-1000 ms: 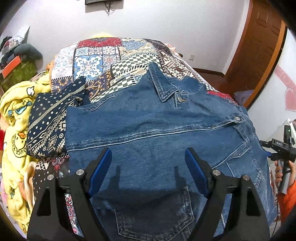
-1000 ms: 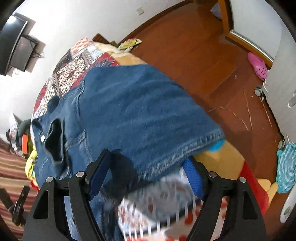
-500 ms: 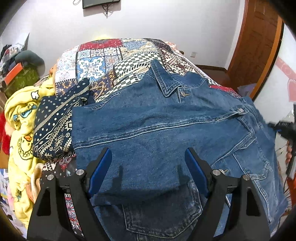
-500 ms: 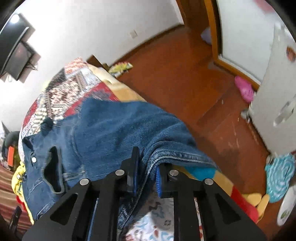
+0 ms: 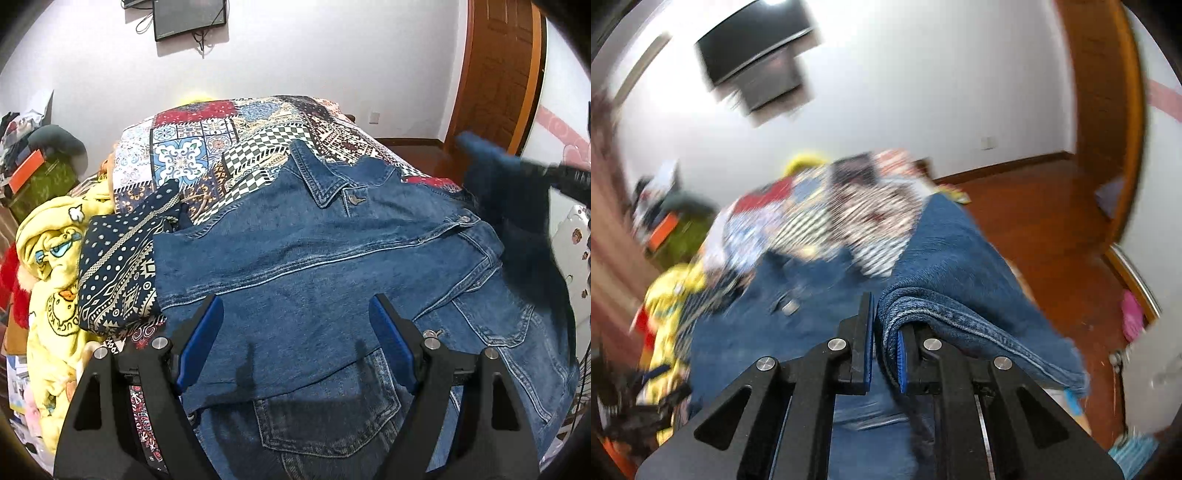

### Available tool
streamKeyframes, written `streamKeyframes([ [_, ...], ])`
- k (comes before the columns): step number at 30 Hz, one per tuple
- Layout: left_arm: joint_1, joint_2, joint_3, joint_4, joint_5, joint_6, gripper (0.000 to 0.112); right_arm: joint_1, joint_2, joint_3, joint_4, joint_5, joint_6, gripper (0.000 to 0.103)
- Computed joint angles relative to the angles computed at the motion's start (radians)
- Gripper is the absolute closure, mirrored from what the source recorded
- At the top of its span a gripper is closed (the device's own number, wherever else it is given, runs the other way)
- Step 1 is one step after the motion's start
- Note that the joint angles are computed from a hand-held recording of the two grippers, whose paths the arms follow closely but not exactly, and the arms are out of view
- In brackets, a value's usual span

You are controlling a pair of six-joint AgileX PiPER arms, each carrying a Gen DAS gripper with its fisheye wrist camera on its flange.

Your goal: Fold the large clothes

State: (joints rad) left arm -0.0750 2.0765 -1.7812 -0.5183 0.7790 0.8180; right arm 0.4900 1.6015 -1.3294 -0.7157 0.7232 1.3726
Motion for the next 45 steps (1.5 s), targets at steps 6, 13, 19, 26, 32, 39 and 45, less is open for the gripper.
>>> streamKeyframes([
  [6, 0.009, 0.012, -0.019, 0.012, 0.038, -0.020, 0.031, 0.011, 0.187, -0.091, 0.279, -0.002, -0.308, 0.094],
  [13, -0.046, -0.009, -0.021, 0.026, 0.050, -0.009, 0.031, 0.005, 0.215, -0.044, 0.450, 0.018, -0.419, 0.082],
  [19, -0.162, -0.024, -0.082, 0.029, 0.078, -0.014, 0.031, 0.012, 0.050, 0.097, 0.466, -0.015, -0.414, 0.060],
  [26, -0.338, 0.028, -0.218, 0.073, 0.133, -0.041, 0.031, 0.041, -0.171, 0.277, 0.188, 0.090, -0.080, 0.044],
  [32, -0.478, 0.168, -0.360, 0.175, 0.204, -0.057, 0.032, 0.071, -0.244, 0.334, 0.046, 0.250, 0.073, 0.030],
  [39, -0.592, 0.298, -0.404, 0.323, 0.206, -0.037, 0.057, 0.028, -0.227, 0.404, 0.087, 0.155, 0.105, 0.029],
  [45, -0.585, 0.366, -0.514, 0.268, 0.213, -0.094, 0.094, -0.001, -0.208, 0.457, 0.159, 0.035, 0.064, 0.029],
])
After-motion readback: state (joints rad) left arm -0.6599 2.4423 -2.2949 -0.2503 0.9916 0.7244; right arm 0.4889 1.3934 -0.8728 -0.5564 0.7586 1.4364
